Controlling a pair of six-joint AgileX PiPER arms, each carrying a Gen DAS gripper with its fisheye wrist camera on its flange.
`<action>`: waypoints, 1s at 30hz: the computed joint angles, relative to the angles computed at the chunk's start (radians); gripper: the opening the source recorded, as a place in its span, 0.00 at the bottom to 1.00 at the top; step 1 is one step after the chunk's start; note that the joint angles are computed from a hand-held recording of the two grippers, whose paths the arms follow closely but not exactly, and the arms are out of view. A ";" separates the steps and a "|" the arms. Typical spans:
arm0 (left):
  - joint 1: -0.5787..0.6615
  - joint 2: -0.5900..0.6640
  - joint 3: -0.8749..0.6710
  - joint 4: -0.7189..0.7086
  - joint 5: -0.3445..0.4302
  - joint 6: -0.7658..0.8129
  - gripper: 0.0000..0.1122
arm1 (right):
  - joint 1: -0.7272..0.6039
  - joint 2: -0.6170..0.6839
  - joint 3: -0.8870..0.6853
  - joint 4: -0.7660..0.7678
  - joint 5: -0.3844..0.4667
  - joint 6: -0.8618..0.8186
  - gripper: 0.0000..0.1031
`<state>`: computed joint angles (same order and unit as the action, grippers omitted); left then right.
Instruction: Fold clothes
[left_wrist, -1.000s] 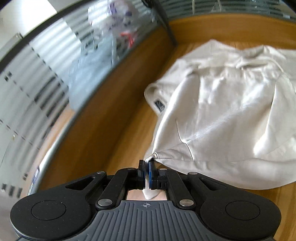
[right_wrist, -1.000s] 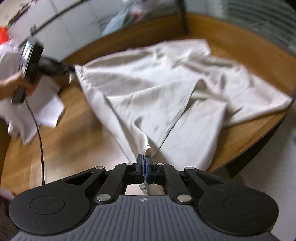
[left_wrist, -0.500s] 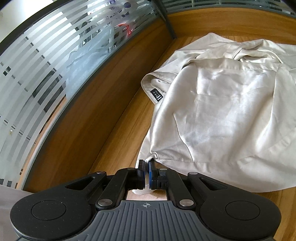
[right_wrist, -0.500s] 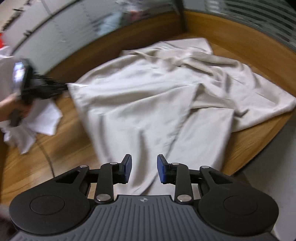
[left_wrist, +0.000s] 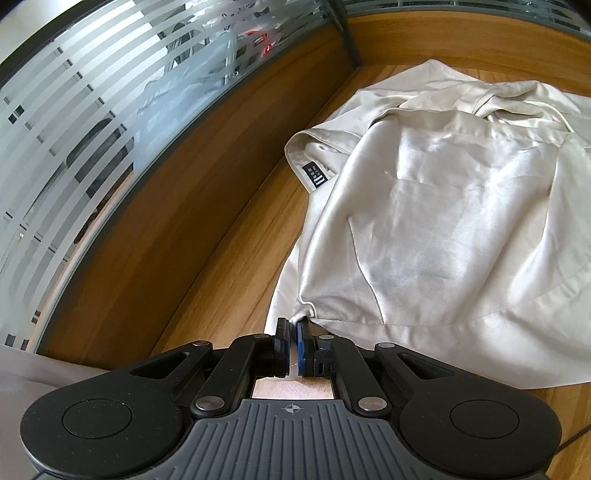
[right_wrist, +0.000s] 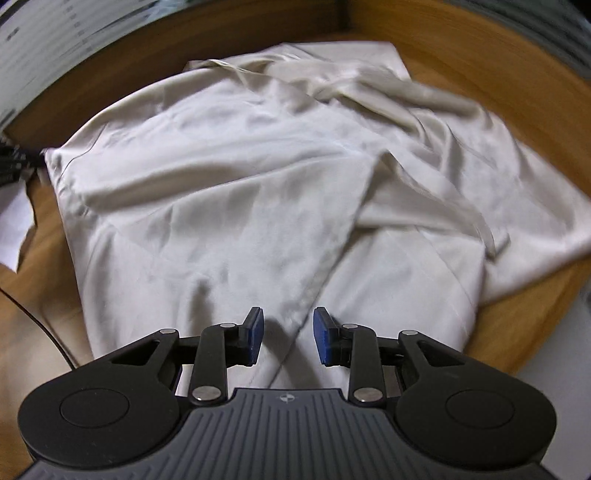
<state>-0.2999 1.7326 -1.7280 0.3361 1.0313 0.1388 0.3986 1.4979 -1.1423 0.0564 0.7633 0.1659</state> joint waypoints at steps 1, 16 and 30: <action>-0.002 0.002 -0.003 0.004 0.005 -0.004 0.05 | 0.016 0.006 -0.007 -0.024 0.000 0.000 0.33; -0.019 -0.050 0.047 0.069 0.016 -0.044 0.05 | -0.086 -0.150 -0.042 0.249 0.162 -0.114 0.08; 0.111 -0.215 0.259 0.018 -0.201 0.183 0.02 | 0.378 -0.377 -0.094 0.003 0.309 0.386 0.08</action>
<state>-0.1886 1.5174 -1.4685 0.3538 0.8306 0.3218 0.7767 1.1213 -1.2366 0.0590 1.0722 0.5517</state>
